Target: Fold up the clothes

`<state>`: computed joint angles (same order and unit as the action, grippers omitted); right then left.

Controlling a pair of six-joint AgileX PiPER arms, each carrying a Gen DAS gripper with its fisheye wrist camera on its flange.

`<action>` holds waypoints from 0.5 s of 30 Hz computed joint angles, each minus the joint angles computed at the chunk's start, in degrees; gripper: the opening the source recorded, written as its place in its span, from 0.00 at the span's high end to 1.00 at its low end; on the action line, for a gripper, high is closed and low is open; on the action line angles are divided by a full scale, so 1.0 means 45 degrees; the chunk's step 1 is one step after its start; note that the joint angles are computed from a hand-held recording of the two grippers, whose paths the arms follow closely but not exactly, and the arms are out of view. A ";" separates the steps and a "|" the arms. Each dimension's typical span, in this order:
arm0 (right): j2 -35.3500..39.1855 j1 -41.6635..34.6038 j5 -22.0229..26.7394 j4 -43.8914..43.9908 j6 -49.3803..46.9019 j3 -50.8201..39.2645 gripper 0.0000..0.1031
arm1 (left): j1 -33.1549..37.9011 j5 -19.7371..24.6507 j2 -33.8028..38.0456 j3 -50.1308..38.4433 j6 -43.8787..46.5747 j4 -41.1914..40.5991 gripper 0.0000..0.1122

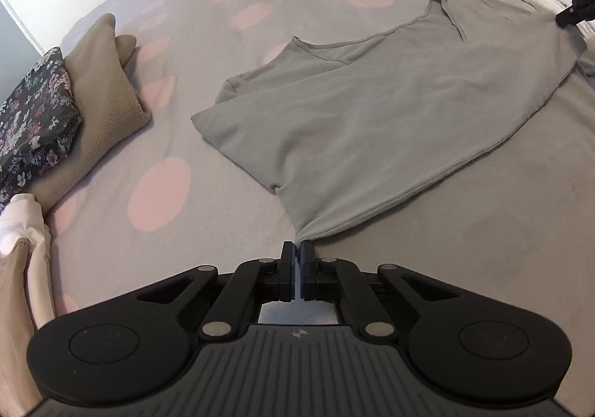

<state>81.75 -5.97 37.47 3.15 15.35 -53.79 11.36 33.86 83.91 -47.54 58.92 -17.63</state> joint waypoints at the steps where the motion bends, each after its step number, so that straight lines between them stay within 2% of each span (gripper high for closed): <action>1: 0.0180 0.0042 0.0000 -0.0194 0.0164 -0.0065 0.97 | 0.0079 0.0242 0.0014 -0.0119 0.0106 -0.0135 1.00; 4: 0.0532 -0.0001 0.0163 -0.0397 0.0516 -0.0100 0.96 | 0.0565 0.1415 0.0200 -0.0865 0.0436 -0.0861 0.99; 7: 0.0482 -0.0039 0.0191 -0.0772 0.0846 -0.0105 0.90 | 0.1008 0.2422 0.0387 -0.1731 0.0698 -0.1601 0.98; 8: 0.0448 -0.0085 0.0165 -0.0850 0.0844 -0.0129 0.79 | 0.1145 0.2681 0.0591 -0.2115 0.0612 -0.1855 0.95; 9: 0.0416 -0.0144 0.0128 -0.0892 0.0796 -0.0156 0.73 | 0.1278 0.2960 0.0868 -0.2567 0.0452 -0.2114 0.87; 10: 0.0446 -0.0252 0.0065 -0.0691 0.0474 -0.0208 0.69 | 0.1383 0.3117 0.1206 -0.3003 0.0171 -0.2306 0.80; 14: 0.0807 -0.0635 -0.0354 0.0504 -0.0882 -0.0351 0.69 | 0.1460 0.3184 0.3051 -0.4689 -0.1602 -0.2614 0.76; 15: 0.0919 -0.0650 -0.0455 0.0634 -0.0969 -0.0372 0.69 | 0.1484 0.3102 0.3484 -0.5022 -0.2032 -0.2705 0.73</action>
